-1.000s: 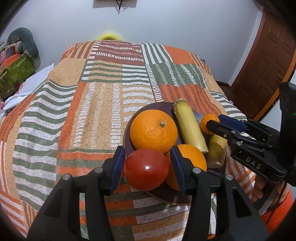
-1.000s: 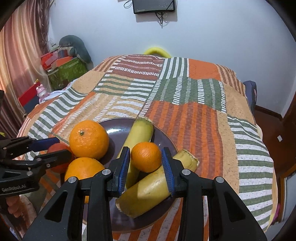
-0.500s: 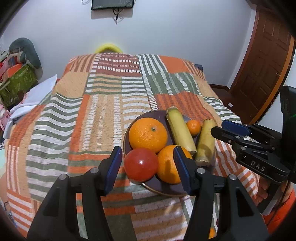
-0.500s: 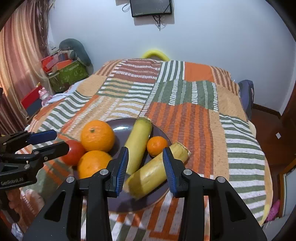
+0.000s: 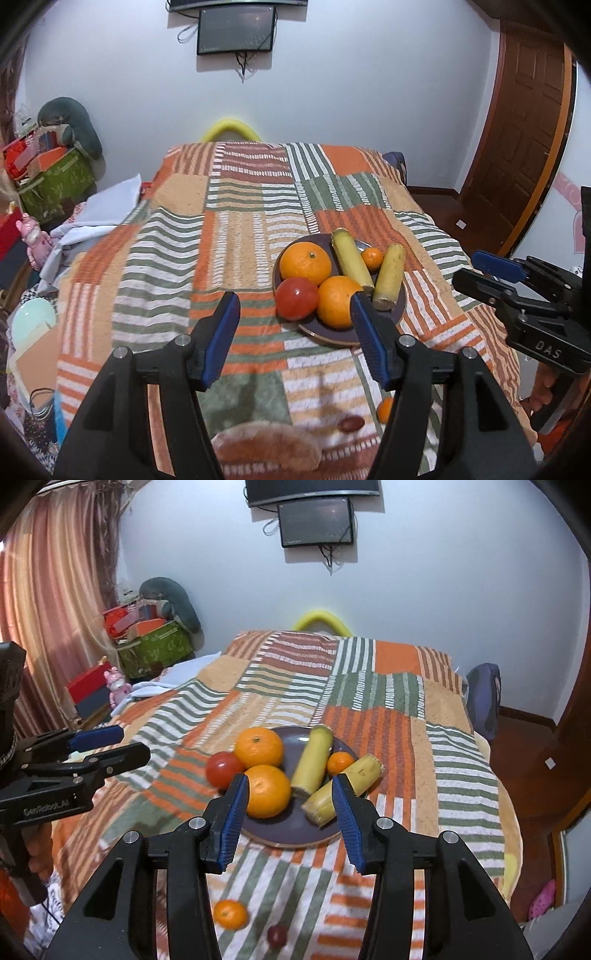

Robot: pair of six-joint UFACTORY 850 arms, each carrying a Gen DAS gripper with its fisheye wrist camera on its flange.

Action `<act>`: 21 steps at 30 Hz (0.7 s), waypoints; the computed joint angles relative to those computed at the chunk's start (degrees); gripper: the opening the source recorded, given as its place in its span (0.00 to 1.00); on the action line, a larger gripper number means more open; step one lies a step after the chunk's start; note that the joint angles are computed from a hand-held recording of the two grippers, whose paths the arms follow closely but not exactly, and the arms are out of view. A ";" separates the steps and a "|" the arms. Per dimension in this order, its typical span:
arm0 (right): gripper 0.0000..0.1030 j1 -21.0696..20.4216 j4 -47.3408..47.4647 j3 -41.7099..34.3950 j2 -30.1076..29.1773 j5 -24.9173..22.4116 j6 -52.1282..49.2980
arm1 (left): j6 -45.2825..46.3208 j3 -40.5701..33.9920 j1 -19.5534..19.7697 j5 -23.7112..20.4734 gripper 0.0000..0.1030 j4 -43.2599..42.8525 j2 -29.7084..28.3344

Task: Organize fruits
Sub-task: 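Open both tools and move them back from the plate toward the remaining fruit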

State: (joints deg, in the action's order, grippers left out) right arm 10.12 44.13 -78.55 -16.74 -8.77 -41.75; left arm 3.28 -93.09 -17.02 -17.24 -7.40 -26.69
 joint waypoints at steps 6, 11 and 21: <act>0.44 1.65 -0.03 4.72 3.69 2.34 -0.31 | 0.61 7.15 0.53 2.10 0.60 -0.21 5.50; 0.44 2.49 2.10 6.78 4.65 1.98 -1.87 | -1.27 11.67 1.04 2.19 0.60 2.40 8.10; 0.44 2.86 -2.00 8.43 2.29 -1.93 4.78 | 6.31 15.56 2.58 -0.92 0.66 -5.29 7.39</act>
State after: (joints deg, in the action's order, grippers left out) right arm 12.99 42.13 -70.12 -14.45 -10.71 -36.97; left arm 9.59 -77.53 -14.44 -18.16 -12.69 -19.30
